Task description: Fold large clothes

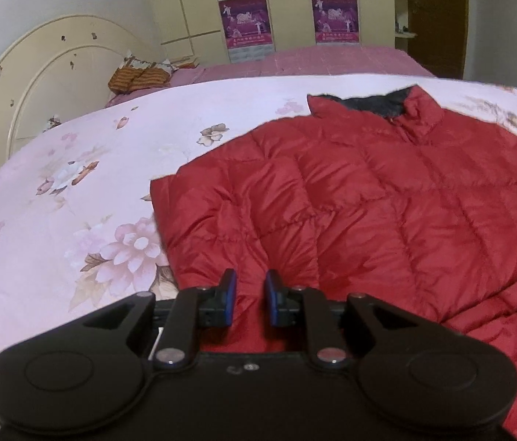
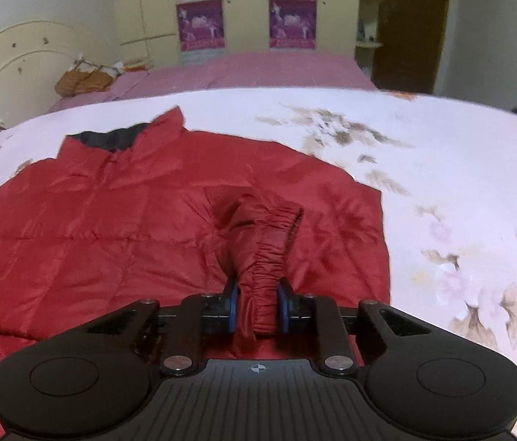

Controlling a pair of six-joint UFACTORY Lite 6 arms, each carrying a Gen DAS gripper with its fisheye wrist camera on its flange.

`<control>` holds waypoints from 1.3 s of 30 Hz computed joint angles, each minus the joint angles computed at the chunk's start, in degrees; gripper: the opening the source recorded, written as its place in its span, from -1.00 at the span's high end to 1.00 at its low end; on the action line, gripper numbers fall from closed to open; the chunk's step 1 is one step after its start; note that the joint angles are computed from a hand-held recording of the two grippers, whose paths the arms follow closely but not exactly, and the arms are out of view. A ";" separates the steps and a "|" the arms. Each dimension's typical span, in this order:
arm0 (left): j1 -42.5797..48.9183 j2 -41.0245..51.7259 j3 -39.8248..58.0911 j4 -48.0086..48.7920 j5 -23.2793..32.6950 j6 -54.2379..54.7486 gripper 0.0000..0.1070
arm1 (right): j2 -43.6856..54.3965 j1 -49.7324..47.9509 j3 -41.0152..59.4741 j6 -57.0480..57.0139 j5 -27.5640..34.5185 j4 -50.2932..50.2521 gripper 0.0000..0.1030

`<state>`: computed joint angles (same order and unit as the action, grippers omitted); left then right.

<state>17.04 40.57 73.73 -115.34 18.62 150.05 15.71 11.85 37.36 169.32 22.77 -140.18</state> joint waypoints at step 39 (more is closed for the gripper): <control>-3.00 -24.38 -25.71 -17.10 -1.72 11.92 0.03 | -25.53 6.89 -18.58 -5.61 -0.79 2.32 0.02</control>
<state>14.04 16.19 48.02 -132.43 16.90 161.97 -9.82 18.73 18.79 163.71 21.98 -137.86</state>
